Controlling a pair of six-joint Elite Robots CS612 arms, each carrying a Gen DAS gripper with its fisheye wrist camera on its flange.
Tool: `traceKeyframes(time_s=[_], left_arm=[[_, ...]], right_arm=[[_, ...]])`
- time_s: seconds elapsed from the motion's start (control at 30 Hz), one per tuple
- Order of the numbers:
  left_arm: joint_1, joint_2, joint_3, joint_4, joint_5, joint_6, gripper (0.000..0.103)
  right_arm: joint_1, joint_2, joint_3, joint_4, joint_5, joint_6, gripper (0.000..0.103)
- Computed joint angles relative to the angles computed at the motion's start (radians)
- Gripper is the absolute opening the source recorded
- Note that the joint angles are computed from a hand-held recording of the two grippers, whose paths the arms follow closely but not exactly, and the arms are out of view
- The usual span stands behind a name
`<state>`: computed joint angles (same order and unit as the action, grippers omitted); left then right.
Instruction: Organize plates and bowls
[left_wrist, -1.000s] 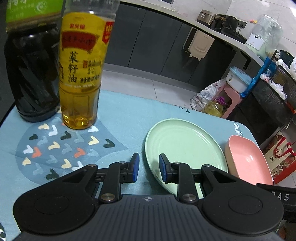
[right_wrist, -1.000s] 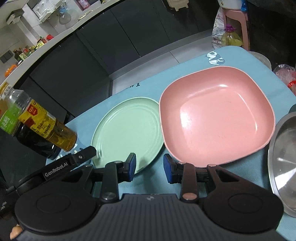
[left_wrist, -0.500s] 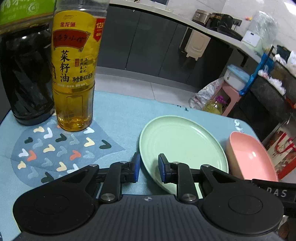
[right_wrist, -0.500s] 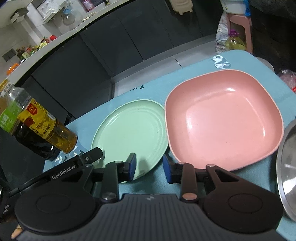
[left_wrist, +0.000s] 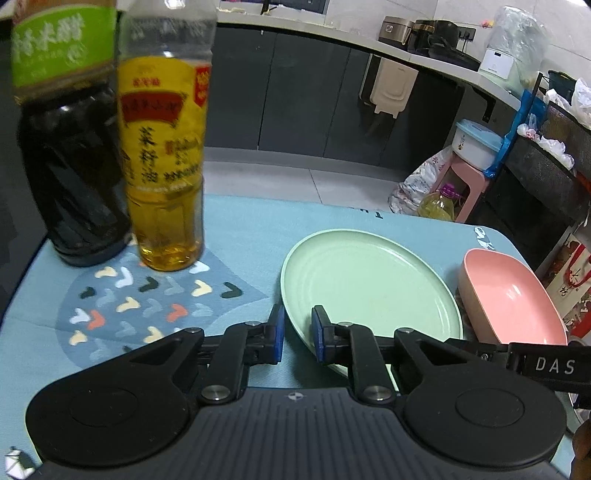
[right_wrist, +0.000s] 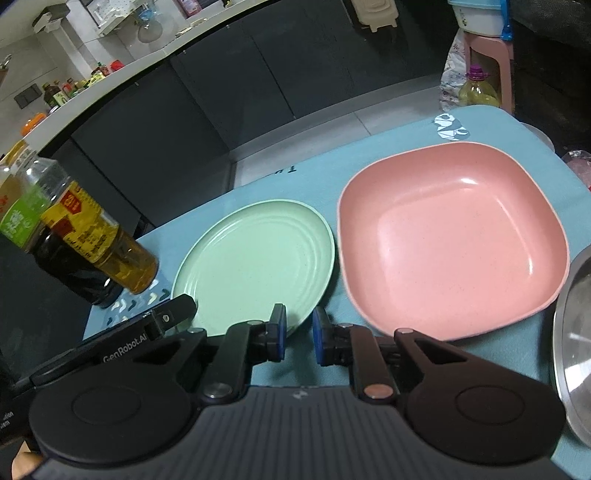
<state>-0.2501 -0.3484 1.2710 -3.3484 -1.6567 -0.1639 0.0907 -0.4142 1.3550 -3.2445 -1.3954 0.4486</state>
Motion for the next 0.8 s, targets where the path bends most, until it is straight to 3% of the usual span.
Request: traceKeyframes(time_s=[0.4, 0.8], left_arm=[[0.015, -0.058, 0.12, -0.099, 0.024, 0.014, 0.015], [0.026, -0.099, 0.236, -0.205, 0.05, -0.009, 0.015]], right_arm=[[0.015, -0.033, 0.039, -0.007, 0.048, -0.051, 0.013], [0.046, -0.071, 0.087, 0.007, 0.042, -0.107, 0.013]])
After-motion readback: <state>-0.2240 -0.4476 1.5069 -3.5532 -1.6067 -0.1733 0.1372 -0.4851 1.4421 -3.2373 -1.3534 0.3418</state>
